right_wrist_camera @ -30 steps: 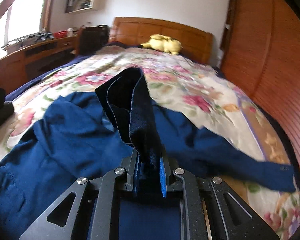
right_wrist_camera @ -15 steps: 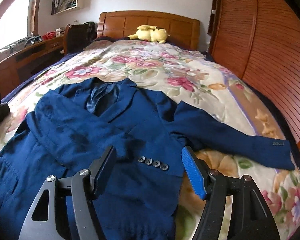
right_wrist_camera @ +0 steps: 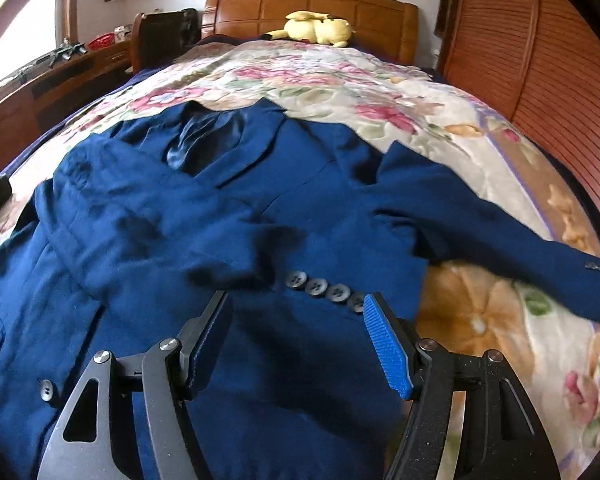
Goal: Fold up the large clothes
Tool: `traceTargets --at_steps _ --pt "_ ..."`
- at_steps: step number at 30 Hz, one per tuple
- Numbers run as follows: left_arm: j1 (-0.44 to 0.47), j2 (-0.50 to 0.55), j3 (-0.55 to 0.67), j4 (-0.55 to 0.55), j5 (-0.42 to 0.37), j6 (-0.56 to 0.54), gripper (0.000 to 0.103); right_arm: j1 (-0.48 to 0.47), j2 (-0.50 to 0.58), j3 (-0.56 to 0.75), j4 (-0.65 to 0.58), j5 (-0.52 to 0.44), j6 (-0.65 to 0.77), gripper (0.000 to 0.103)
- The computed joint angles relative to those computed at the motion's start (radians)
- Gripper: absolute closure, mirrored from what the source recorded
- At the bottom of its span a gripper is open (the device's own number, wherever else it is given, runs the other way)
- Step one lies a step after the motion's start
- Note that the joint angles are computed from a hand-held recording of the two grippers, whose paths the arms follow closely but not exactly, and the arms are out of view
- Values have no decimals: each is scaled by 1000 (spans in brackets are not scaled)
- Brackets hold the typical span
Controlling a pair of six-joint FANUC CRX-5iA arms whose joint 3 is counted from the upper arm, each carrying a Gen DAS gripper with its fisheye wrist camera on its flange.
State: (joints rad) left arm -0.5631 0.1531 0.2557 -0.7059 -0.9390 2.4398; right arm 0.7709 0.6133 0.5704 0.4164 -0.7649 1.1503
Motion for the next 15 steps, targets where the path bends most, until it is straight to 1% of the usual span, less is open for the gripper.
traceTargets --at_steps 4,6,8,12,14,15 --pt "40 47 52 69 6 -94 23 0 3 -37 27 39 -5 33" --pt "57 88 99 92 -17 -150 23 -2 1 -55 23 57 7 33" --pt "78 130 149 118 -32 -198 22 -9 -8 -66 -8 81 33 33" --pt "134 193 212 215 -11 -280 23 -24 -26 -74 -80 111 84 33" --pt "154 236 260 250 -15 -318 24 -27 -30 -75 -108 116 100 33" --pt "161 255 282 263 -18 -334 27 -30 -33 -76 -131 124 117 33"
